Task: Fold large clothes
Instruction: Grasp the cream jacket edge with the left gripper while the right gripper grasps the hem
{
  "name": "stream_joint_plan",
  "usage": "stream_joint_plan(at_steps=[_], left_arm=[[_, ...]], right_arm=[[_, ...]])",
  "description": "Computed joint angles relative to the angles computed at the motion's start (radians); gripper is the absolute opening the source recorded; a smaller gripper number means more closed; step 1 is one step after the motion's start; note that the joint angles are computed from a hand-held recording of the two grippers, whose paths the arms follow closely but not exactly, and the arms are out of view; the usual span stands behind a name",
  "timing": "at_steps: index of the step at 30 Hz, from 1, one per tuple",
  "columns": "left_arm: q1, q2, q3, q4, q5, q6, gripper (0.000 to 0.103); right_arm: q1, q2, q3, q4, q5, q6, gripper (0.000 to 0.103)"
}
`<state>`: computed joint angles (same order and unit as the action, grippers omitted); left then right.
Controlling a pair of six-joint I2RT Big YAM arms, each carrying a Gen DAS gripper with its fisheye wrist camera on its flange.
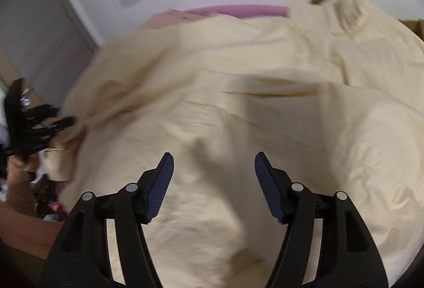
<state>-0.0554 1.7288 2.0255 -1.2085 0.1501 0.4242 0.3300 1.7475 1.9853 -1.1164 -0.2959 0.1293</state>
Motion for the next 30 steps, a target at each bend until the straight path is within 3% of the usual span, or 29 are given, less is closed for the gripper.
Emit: stream_joint_plan(at_steps=[1, 2, 3, 9, 13, 16, 19, 21, 22, 23, 24, 26, 28, 30], left_arm=[[-0.001, 0.002, 0.006, -0.002, -0.001, 0.006, 0.015], [0.003, 0.011, 0.034, -0.016, 0.011, 0.008, 0.005], [0.010, 0.028, 0.076, -0.043, 0.036, -0.003, 0.003], [0.036, 0.164, 0.410, -0.231, 0.191, -0.071, 0.003], [0.011, 0.208, 0.512, -0.306, 0.235, -0.063, 0.004], [-0.015, 0.204, 0.492, -0.291, 0.193, -0.054, 0.005], [-0.025, 0.240, 0.541, -0.336, 0.209, -0.070, 0.005], [-0.029, 0.271, 0.591, -0.367, 0.222, -0.088, 0.005], [-0.031, 0.288, 0.623, -0.385, 0.228, -0.102, 0.005], [-0.035, 0.306, 0.657, -0.403, 0.231, -0.116, 0.005], [-0.037, 0.309, 0.666, -0.402, 0.240, -0.130, 0.005], [-0.036, 0.330, 0.720, -0.418, 0.280, -0.161, 0.006], [-0.024, 0.367, 0.822, -0.440, 0.378, -0.211, 0.018], [-0.005, 0.329, 0.777, -0.366, 0.502, -0.262, 0.049]], right_arm=[[0.011, -0.004, 0.002, 0.005, -0.017, 0.000, 0.064], [0.024, -0.013, -0.003, 0.017, -0.058, -0.010, 0.064], [0.036, -0.015, -0.002, 0.028, -0.093, -0.016, 0.064], [0.136, 0.014, 0.028, 0.086, -0.311, -0.057, 0.066], [0.199, 0.072, 0.065, 0.127, -0.405, -0.049, 0.073], [0.246, 0.125, 0.114, 0.131, -0.402, -0.038, 0.076], [0.273, 0.171, 0.146, 0.169, -0.412, 0.042, 0.078], [0.282, 0.201, 0.174, 0.175, -0.431, 0.082, 0.067], [0.283, 0.212, 0.193, 0.159, -0.441, 0.078, 0.047], [0.280, 0.213, 0.202, 0.152, -0.460, 0.070, 0.019], [0.273, 0.211, 0.208, 0.143, -0.492, 0.061, 0.012], [0.244, 0.163, 0.178, 0.156, -0.547, 0.042, 0.010], [0.205, 0.098, 0.136, 0.170, -0.547, 0.019, 0.009], [0.149, 0.021, 0.110, 0.153, -0.522, -0.002, 0.008]])
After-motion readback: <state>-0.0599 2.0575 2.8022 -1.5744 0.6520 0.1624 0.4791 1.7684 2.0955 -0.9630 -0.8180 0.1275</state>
